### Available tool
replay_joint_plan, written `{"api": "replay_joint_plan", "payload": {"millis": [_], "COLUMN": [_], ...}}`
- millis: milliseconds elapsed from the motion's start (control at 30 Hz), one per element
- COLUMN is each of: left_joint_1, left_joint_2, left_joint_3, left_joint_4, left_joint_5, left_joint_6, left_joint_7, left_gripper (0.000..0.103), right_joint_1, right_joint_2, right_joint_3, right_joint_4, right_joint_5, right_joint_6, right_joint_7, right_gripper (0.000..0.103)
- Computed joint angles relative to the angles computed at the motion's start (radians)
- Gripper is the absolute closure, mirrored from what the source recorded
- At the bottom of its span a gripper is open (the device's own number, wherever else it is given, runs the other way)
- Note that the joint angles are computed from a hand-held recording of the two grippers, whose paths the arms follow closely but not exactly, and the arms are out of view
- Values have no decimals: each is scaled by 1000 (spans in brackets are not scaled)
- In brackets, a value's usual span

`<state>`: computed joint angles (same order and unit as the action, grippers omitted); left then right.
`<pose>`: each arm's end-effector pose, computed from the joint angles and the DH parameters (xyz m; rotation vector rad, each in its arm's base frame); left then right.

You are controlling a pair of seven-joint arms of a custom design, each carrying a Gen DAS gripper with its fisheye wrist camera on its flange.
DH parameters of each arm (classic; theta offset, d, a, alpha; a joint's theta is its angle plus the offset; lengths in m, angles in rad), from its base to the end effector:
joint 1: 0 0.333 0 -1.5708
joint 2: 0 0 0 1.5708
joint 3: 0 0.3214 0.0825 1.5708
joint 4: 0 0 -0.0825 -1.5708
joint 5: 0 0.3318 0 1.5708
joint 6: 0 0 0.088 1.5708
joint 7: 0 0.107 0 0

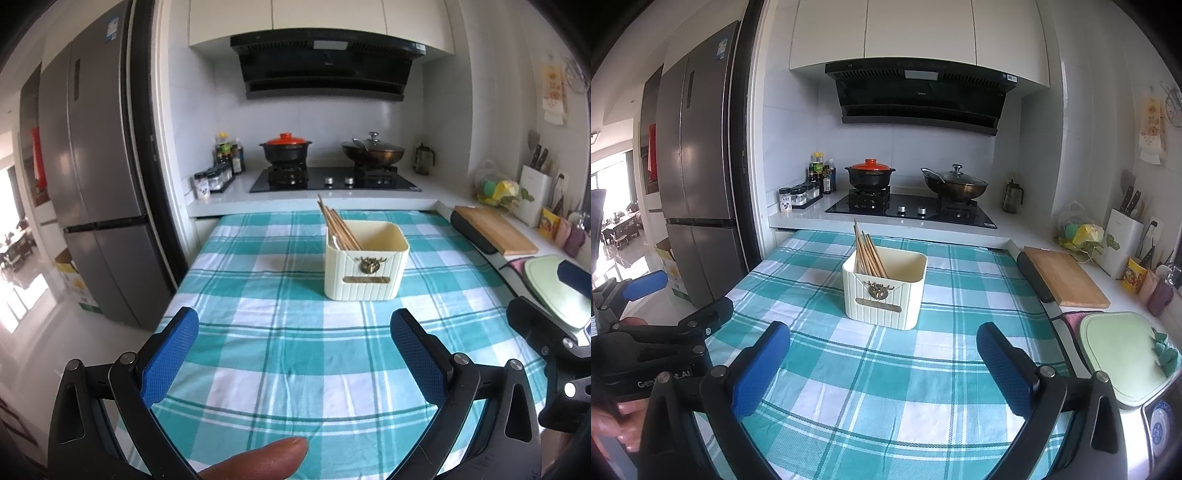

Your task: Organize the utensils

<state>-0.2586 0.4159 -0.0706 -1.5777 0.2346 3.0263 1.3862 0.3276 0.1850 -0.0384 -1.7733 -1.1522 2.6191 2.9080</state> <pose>0.6390 -0.2259 0.5526 -1.3321 1.8846 -1.0502 0.5768 0.1954 0.5416 -1.4780 1.7992 -1.0855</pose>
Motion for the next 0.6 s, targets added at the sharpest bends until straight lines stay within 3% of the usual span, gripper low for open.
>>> {"api": "replay_joint_plan", "payload": {"millis": [600], "left_joint_1": [1], "left_joint_2": [-3], "left_joint_3": [-6], "left_joint_4": [0], "left_joint_5": [-1], "left_joint_6": [-4], "left_joint_7": [6], "left_gripper": [0], "right_joint_1": [3], "right_joint_2": [-7], "right_joint_3": [4], "right_joint_4": [-1], "right_joint_5": [-16], "right_joint_6": [-1], "right_joint_7": [18], "right_gripper": [0]}}
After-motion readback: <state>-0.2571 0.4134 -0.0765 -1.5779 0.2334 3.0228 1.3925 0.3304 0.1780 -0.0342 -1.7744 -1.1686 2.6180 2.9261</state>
